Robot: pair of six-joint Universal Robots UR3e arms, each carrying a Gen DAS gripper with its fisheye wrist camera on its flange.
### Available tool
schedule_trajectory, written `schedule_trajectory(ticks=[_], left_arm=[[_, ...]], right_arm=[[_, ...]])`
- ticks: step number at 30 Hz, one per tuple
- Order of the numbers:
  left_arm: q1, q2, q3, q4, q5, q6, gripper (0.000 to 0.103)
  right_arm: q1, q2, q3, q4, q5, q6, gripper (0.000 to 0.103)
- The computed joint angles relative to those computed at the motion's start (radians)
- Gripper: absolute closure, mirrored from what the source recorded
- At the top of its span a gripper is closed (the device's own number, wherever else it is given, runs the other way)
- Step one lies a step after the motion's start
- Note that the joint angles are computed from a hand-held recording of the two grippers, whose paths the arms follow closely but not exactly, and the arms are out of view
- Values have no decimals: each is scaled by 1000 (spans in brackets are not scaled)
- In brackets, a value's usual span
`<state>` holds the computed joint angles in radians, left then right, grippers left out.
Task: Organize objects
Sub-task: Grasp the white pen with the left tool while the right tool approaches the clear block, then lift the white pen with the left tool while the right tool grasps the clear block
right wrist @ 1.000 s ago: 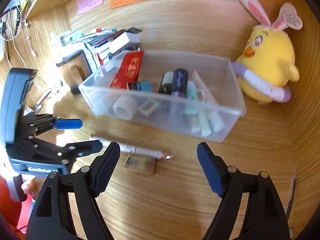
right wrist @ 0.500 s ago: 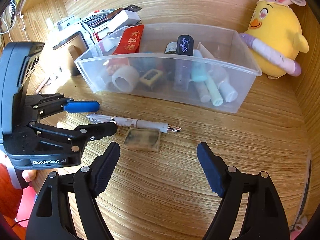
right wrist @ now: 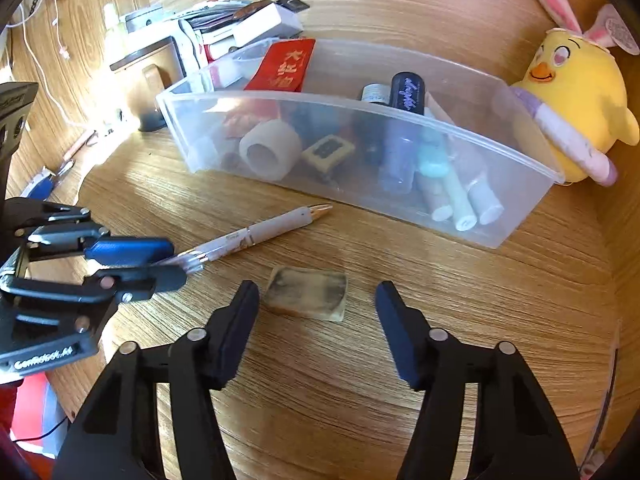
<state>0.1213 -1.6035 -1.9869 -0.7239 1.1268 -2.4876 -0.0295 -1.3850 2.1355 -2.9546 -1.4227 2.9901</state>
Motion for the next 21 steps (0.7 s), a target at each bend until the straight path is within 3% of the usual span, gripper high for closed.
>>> schedule_trajectory(ticks=[3, 13, 21], left_arm=[[-23, -19, 18, 14, 19, -14, 85], [-106, -142, 145, 39, 52, -73, 85], [-107, -119, 101, 81, 48, -87, 93]], right_arm=[[1, 6, -2, -9, 3, 5, 65], [-42, -34, 42, -25, 42, 33, 65], [-75, -99, 79, -33, 72, 37, 65]])
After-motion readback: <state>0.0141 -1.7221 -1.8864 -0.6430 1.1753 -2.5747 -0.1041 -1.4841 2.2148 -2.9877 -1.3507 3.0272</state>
